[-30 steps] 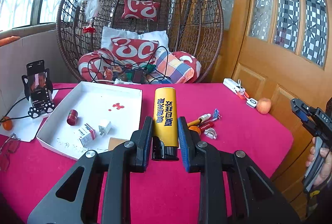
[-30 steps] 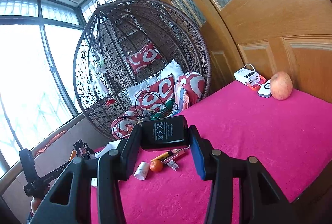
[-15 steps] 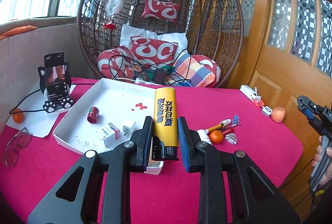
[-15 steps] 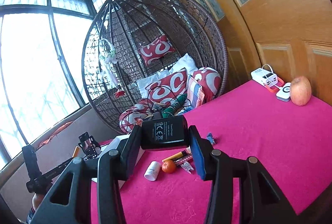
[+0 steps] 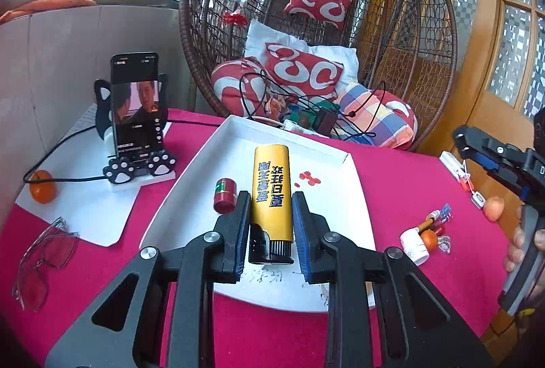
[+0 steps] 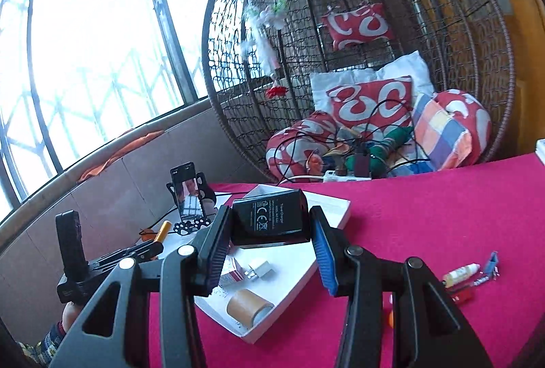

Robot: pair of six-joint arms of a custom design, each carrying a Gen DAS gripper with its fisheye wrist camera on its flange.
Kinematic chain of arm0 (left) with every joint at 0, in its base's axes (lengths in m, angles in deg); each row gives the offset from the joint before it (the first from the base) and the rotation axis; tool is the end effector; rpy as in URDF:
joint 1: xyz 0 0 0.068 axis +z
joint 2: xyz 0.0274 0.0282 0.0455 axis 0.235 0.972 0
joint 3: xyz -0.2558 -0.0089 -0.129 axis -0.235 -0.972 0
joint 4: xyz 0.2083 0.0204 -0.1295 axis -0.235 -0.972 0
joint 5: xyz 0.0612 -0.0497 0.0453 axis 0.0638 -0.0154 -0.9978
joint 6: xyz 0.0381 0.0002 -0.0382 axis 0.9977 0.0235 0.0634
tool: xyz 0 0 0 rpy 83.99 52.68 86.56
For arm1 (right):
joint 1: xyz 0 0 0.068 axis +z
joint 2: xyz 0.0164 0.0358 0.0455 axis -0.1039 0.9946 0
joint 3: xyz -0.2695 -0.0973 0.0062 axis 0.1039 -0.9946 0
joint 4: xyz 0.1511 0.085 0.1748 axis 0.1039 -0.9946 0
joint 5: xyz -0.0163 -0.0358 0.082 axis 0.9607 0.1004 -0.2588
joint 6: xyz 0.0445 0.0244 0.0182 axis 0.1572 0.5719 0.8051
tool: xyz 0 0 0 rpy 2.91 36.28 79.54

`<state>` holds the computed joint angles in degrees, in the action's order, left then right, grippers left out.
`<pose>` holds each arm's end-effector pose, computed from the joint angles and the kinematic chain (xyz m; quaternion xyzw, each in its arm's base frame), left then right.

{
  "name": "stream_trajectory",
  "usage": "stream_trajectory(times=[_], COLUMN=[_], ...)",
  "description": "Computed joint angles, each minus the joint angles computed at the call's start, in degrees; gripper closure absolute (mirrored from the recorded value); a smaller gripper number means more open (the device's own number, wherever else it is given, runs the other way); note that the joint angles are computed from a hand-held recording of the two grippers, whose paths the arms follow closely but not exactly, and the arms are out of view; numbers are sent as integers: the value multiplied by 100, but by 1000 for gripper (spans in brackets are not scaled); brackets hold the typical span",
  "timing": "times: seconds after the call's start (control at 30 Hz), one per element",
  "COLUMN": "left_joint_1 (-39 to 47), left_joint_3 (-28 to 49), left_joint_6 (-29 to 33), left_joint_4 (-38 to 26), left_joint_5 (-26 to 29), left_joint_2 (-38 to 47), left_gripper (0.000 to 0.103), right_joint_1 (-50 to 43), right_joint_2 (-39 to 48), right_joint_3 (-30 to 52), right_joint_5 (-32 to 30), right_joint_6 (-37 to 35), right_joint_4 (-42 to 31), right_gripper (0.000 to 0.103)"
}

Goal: Organize rigid objects
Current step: 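Lower the yellow lighter into the tray with the left gripper while the right lowers the black charger, opening both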

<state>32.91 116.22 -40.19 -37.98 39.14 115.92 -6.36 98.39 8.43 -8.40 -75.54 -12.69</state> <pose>0.2865 0.0849 0.2038 -0.0631 0.8663 -0.1141 0.4823 0.3309 0.0215 0.1821 -0.2341 0.7860 0.2723 0.5032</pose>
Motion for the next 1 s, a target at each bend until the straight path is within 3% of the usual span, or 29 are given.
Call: stream_trajectory(times=[0.2,0.37,0.43,0.47,0.5,0.57,0.6,0.63,0.67,0.7,0.83,1.0], left_joint_1=[-285,-336,-356,-375,-397,-509,-578,-646,-724,-798,-1237,-2114], left_joint_3=[1177,1604,1584,1508,1396,1192,1119,1066,1011,913,615,846], left_joint_6=[-15,79,58,42,18,-1,-7,-21,-47,-86,-335,-775], left_joint_4=[-325,-620,-632,-564,-454,-284,-260,-242,-219,-132,210,179], left_joint_5=[-183,-319,-305,-305,-328,-485,-597,-690,-785,-865,-1285,-1927], left_joint_2=[1284,1745,1791,1780,1747,1655,1598,1546,1472,1373,976,733], left_gripper=[79,77,54,25,10,2,2,2,2,2,1,0], right_joint_1=[1052,1309,1329,1339,1337,1298,1269,1233,1162,1059,450,-1027], right_joint_2=[1453,2233,2440,2513,2547,2583,2577,2569,2516,2441,1948,1219], right_joint_3=[1373,2191,2408,2479,2487,2468,2417,2350,2226,2081,1544,981], right_joint_5=[908,1307,1383,1424,1461,1382,1331,1282,1199,1092,554,-745], right_joint_6=[415,613,686,707,730,763,820,893,972,1047,1222,1287], right_joint_4=[-477,-856,-982,-1006,-987,-941,-854,-723,-576,-421,24,371], right_gripper=[57,57,57,57,57,56,48,31,20,13,13,8])
